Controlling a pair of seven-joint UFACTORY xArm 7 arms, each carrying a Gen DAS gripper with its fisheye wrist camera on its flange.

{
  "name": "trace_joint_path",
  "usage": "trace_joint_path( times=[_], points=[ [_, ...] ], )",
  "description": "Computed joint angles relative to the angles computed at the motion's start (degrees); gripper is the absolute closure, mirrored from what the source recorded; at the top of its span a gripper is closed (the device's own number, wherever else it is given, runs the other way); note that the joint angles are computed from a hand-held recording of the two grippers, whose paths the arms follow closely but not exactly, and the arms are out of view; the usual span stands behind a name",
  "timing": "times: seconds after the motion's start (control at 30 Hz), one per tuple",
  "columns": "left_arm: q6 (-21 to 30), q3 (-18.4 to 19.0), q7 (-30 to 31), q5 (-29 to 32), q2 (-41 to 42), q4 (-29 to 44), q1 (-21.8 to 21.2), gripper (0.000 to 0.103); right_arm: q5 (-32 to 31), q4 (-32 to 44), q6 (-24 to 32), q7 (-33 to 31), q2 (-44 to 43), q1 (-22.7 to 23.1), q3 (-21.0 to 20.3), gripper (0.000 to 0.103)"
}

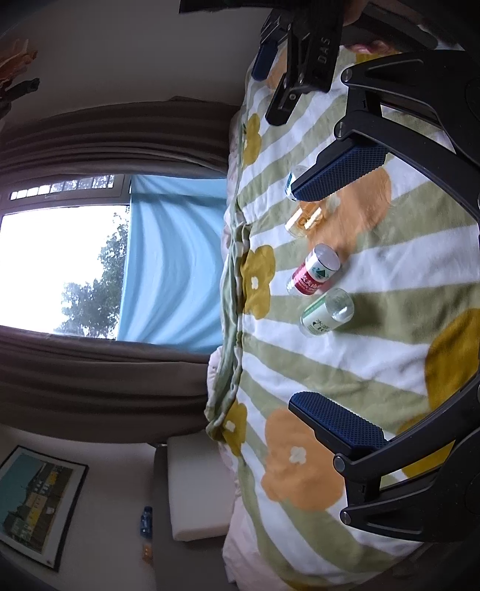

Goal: Flip cup upside down
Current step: 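Move the right gripper to the red-labelled bottle and close around it, then lift the red-labelled bottle with the right gripper, set it down, open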

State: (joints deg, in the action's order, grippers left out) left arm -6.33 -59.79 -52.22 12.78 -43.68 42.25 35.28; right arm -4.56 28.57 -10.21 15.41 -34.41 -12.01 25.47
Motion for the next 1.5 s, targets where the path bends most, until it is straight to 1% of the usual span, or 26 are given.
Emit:
trace_joint_path(
  times=[0.1,0.17,0.2,0.23,0.27,0.3,0.33,0.4,0.43,0.5,0.57,0.67,0.73,0.8,0.83,0.9,0.93,1.0,1.03,1.1,1.27,1.33,1.5],
  points=[
    [0.45,0.68,0.64,0.41,0.21,-0.67,0.56,0.000,-2.27,7.87,2.66,-2.83,9.98,1.47,-0.97,0.001],
    [0.60,1.09,0.94,0.62,0.35,-1.20,1.12,0.000,-3.13,13.73,4.90,-4.91,17.09,6.01,-4.67,0.000],
    [0.43,1.35,1.05,0.68,0.59,-1.58,1.38,0.000,-2.86,17.29,6.55,-6.37,21.01,9.79,-7.73,0.001],
    [0.39,1.56,1.14,0.68,0.91,-1.84,1.57,0.000,-1.53,20.53,7.99,-8.45,24.45,14.31,-11.42,0.000],
    [0.28,1.66,1.18,0.66,1.30,-2.05,1.82,0.000,0.30,23.74,9.58,-10.82,27.61,17.84,-14.25,0.001],
    [0.12,1.74,1.30,0.68,1.88,-2.14,2.16,0.000,1.55,27.23,11.67,-12.42,30.81,19.72,-15.66,0.000],
    [0.15,1.75,1.38,0.66,2.28,-2.22,2.45,0.000,1.25,31.00,14.21,-12.75,34.09,20.61,-16.20,0.000],
    [0.02,1.63,1.56,0.71,2.74,-2.45,3.12,0.000,3.22,39.21,21.01,-16.49,40.66,22.23,-16.91,0.000],
    [-0.09,1.55,1.68,0.76,2.91,-2.61,3.40,0.000,2.57,43.15,24.11,-16.38,43.83,23.04,-17.59,0.000],
    [-0.15,1.43,1.97,0.86,3.26,-2.90,3.79,0.000,4.00,51.69,31.26,-17.90,50.37,23.44,-17.82,0.001],
    [-0.18,1.40,2.36,0.96,3.86,-3.13,4.02,0.000,3.77,59.51,37.05,-17.66,56.44,24.40,-18.91,0.001],
    [-0.27,1.10,3.02,1.19,5.51,-3.10,4.68,0.000,3.67,69.10,45.24,-17.12,63.61,25.40,-19.99,0.001],
    [-0.30,0.56,3.34,1.29,6.35,-2.98,5.52,0.000,3.83,74.73,50.14,-17.21,67.81,25.72,-20.33,0.004],
    [-0.28,0.23,3.57,1.31,6.98,-2.97,6.11,0.000,3.48,78.99,53.50,-16.56,71.10,26.35,-21.00,0.008],
    [-0.39,-0.01,3.59,1.27,7.20,-2.99,6.49,0.000,3.68,80.38,54.60,-16.42,72.26,26.38,-21.04,0.010],
    [-0.41,-0.32,3.70,1.20,7.93,-2.80,7.01,0.000,4.19,83.65,57.09,-16.46,74.77,26.40,-20.89,0.018],
    [-0.48,-0.45,3.77,1.18,8.19,-2.73,7.27,0.000,4.25,84.87,58.08,-16.59,75.72,26.54,-20.89,0.020],
    [-0.04,-0.55,3.74,1.05,8.26,-2.69,7.22,0.000,3.89,86.64,59.55,-16.60,77.11,27.07,-21.22,0.029],
    [-0.02,-0.51,3.75,1.08,8.47,-2.67,7.22,0.000,3.75,87.19,60.13,-16.48,77.58,27.27,-21.38,0.032],
    [0.08,-0.39,3.68,1.06,8.58,-2.73,7.12,0.000,3.87,87.87,60.85,-16.46,78.24,27.33,-21.39,0.043],
    [-0.17,-0.35,3.67,1.20,8.67,-2.72,7.30,0.000,4.44,85.70,58.63,-15.47,77.19,26.97,-21.53,0.044],
    [-0.34,-0.08,3.82,1.21,8.66,-2.83,7.08,0.000,4.54,82.94,56.82,-14.92,75.40,26.77,-21.54,0.044],
    [-0.80,1.46,4.39,0.87,8.20,-3.63,5.43,0.000,6.29,75.46,53.98,-16.08,68.92,24.84,-20.41,0.044]
  ],
)
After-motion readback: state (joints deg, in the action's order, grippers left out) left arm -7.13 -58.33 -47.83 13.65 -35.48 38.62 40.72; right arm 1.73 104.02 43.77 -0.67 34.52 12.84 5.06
